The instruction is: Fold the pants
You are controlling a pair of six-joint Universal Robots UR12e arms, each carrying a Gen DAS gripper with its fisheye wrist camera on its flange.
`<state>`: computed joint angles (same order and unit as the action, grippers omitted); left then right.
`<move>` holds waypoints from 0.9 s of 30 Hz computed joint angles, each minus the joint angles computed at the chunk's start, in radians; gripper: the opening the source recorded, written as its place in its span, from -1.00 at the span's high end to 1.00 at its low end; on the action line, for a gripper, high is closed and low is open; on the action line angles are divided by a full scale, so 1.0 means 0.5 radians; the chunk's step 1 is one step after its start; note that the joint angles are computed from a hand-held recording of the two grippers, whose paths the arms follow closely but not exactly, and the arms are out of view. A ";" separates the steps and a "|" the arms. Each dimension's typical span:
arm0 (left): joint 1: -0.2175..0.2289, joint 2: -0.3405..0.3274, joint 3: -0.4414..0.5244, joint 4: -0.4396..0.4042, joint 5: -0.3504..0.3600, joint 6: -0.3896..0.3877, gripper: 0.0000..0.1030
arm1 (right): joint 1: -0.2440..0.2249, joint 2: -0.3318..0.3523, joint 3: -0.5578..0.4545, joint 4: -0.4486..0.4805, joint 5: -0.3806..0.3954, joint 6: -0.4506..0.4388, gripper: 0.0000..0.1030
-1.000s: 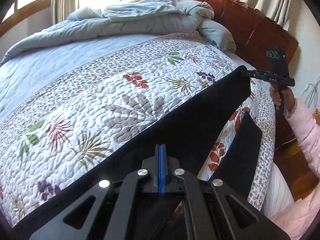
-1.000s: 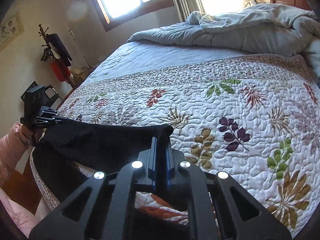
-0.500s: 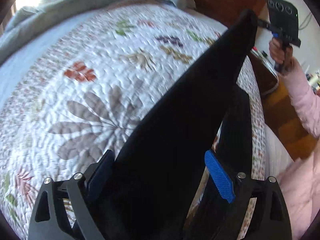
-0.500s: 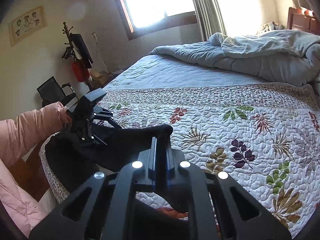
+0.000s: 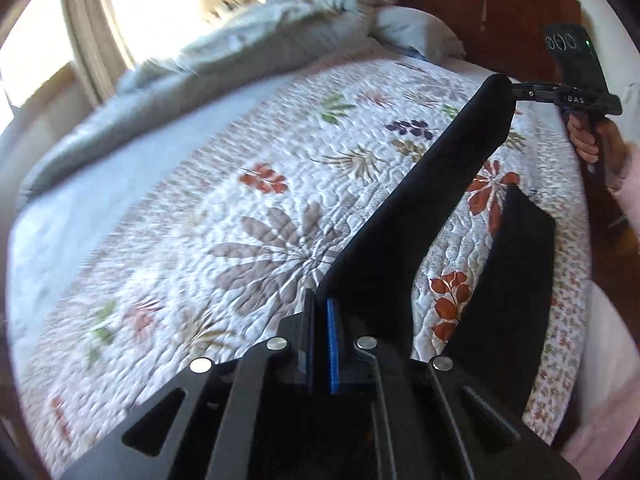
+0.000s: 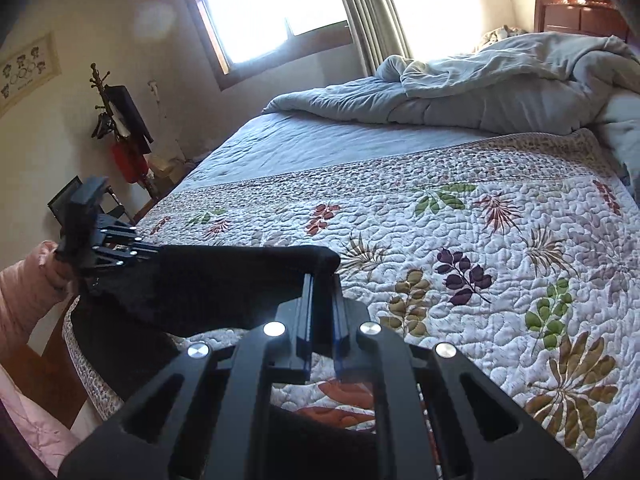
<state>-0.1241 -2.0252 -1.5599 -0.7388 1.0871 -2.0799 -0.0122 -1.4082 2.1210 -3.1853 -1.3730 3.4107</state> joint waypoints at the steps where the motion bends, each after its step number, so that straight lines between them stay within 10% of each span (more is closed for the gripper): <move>1: 0.003 0.076 -0.125 0.135 0.025 -0.037 0.90 | 0.016 -0.002 0.015 -0.001 -0.040 0.010 0.88; 7: 0.025 0.343 -0.669 0.557 0.149 -0.067 0.90 | 0.125 -0.023 0.162 0.059 -0.220 0.107 0.88; 16: 0.032 0.337 -0.986 0.785 0.327 -0.310 0.90 | 0.282 -0.065 0.348 0.234 -0.360 0.429 0.67; 19: 0.037 0.317 -0.977 0.785 0.299 -0.449 0.89 | 0.269 -0.085 0.403 0.214 -0.229 0.607 0.59; 22: 0.048 0.311 -0.928 0.662 0.263 -0.590 0.88 | 0.240 -0.105 0.462 0.065 -0.077 0.875 0.00; 27: 0.057 0.307 -0.899 0.576 0.233 -0.702 0.86 | 0.198 -0.039 0.451 -0.137 0.189 1.113 -0.07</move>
<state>-0.0958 -1.8719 -2.0093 -0.4510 1.2038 -2.4311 0.0870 -1.4277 2.3468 -3.2538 -1.2784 3.9675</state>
